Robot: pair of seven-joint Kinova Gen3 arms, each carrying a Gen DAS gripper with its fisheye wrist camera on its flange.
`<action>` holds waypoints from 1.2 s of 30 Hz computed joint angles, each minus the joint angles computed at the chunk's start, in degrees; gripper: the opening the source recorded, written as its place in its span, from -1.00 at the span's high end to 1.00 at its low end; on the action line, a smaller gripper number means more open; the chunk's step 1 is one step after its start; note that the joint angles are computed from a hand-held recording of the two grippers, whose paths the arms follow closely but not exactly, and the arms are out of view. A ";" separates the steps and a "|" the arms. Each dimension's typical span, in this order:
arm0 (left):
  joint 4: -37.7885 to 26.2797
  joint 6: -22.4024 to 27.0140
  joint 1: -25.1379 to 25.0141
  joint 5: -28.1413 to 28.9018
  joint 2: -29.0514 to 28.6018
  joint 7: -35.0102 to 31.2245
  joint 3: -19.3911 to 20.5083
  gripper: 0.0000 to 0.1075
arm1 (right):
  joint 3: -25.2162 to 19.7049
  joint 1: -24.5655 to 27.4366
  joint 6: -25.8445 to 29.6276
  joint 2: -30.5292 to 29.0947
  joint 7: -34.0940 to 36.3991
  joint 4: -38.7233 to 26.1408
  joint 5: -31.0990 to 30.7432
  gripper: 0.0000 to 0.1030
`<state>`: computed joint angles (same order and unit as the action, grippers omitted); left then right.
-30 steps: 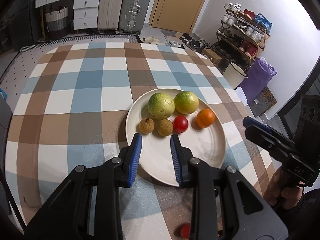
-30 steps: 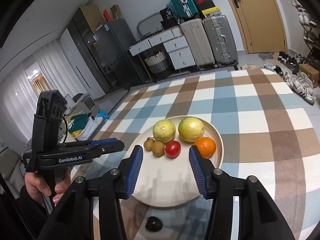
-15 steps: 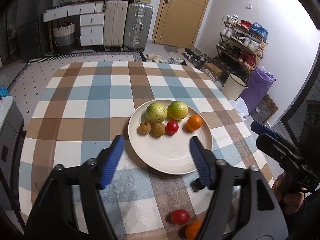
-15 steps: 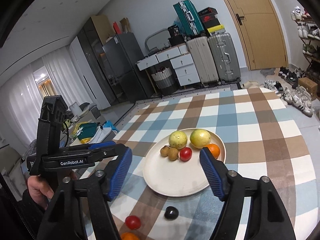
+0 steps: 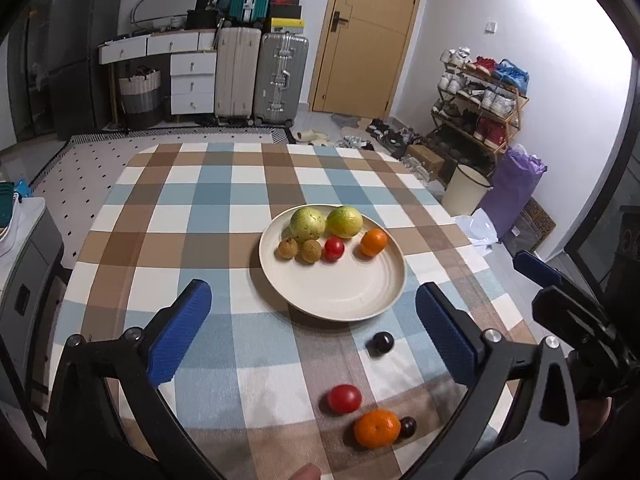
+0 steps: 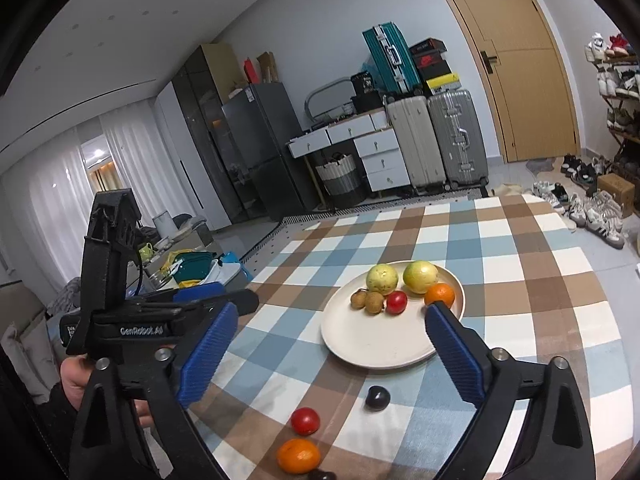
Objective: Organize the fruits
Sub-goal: 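Withdraw both tools from the plate back toward the loose fruits, then lower the left tool onto the large orange and close on it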
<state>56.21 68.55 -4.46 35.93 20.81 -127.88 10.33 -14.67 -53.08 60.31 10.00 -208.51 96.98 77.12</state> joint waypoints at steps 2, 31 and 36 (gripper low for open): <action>3.09 -0.71 -1.51 1.68 -2.04 -1.81 0.03 -0.89 | -0.38 -0.85 1.44 0.14 0.17 -0.41 0.13 -0.93; 20.81 2.32 -3.50 5.74 -9.60 -11.12 -5.75 -0.89 | -1.26 -10.29 9.80 3.68 -4.59 -0.60 -5.42 -0.99; 20.90 3.15 -1.30 2.55 -7.93 -9.14 -4.96 -0.89 | -1.31 -10.31 9.24 3.33 -6.91 1.01 -6.26 -0.99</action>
<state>77.11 71.70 -5.77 38.47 12.88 -137.02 5.37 -15.98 -63.39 69.55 13.33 -215.42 97.99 70.85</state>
